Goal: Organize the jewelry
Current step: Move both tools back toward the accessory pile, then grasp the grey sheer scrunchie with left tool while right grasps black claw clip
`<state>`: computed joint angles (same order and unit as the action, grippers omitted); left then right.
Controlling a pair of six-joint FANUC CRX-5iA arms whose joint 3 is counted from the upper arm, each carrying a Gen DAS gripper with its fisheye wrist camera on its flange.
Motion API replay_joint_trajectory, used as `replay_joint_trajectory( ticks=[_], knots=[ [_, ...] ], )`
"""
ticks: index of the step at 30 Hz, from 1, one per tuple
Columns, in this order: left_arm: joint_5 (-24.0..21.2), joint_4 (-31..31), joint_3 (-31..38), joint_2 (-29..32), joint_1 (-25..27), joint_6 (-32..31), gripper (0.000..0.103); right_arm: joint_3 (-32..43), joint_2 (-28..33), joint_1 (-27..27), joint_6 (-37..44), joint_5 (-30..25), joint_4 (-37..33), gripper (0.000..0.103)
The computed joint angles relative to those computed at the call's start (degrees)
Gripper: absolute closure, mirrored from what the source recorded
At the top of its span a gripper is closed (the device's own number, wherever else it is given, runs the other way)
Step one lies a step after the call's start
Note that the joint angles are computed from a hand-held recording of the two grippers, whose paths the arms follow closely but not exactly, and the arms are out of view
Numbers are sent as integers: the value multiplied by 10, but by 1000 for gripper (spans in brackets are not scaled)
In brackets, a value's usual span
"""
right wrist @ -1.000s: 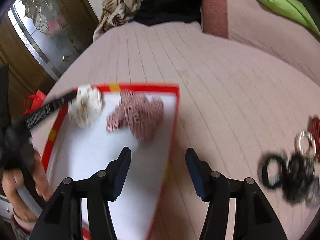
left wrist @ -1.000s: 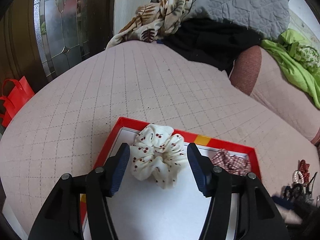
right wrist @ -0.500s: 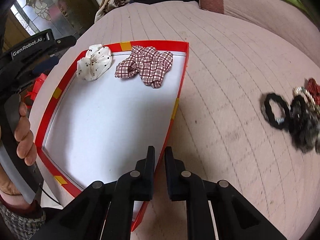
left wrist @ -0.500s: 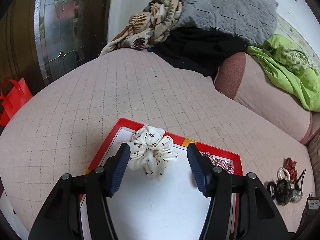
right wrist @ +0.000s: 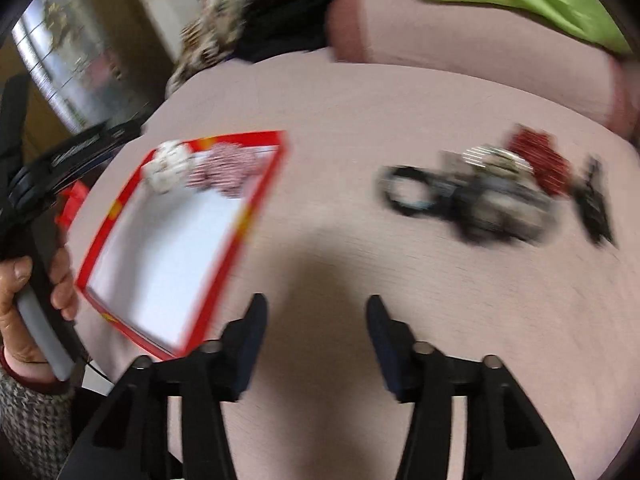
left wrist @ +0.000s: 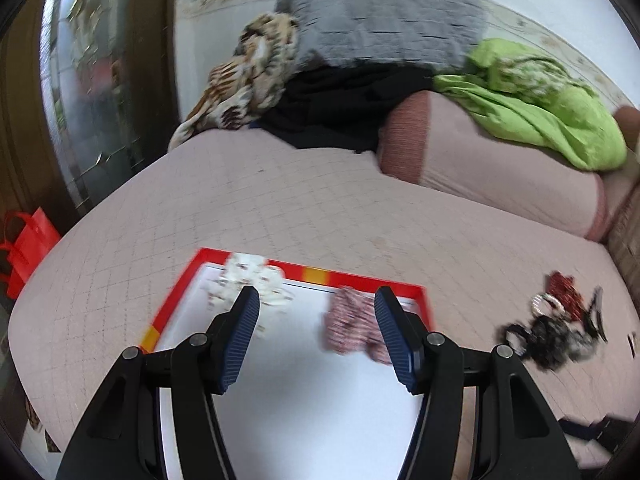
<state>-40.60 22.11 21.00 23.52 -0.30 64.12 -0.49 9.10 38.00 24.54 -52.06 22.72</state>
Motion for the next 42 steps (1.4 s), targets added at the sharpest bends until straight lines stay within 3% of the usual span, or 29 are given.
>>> replay_joint_trajectory(
  ticks=[3,10,21,29,34,42],
  knots=[
    [11,24,-52,-34,-14,-36,38,-78,-61,-9,-66,1,26,39],
    [-29,64,-112,-76,-47,-108,38,-216,-182,-21,-174,-18,79,39],
    [-126,47,-41,-20,-123,-65,38,-304,-252,-73,-237,35,126,36],
    [-184,48,45,49,-163,-19,38,-276,-213,-149,-150,60,122,36],
    [-195,28,86,82,-185,5,38,-243,-172,-202,-100,94,103,20],
    [-234,7,177,149,-204,58,37,-169,-88,-233,-11,78,84,18]
  ],
)
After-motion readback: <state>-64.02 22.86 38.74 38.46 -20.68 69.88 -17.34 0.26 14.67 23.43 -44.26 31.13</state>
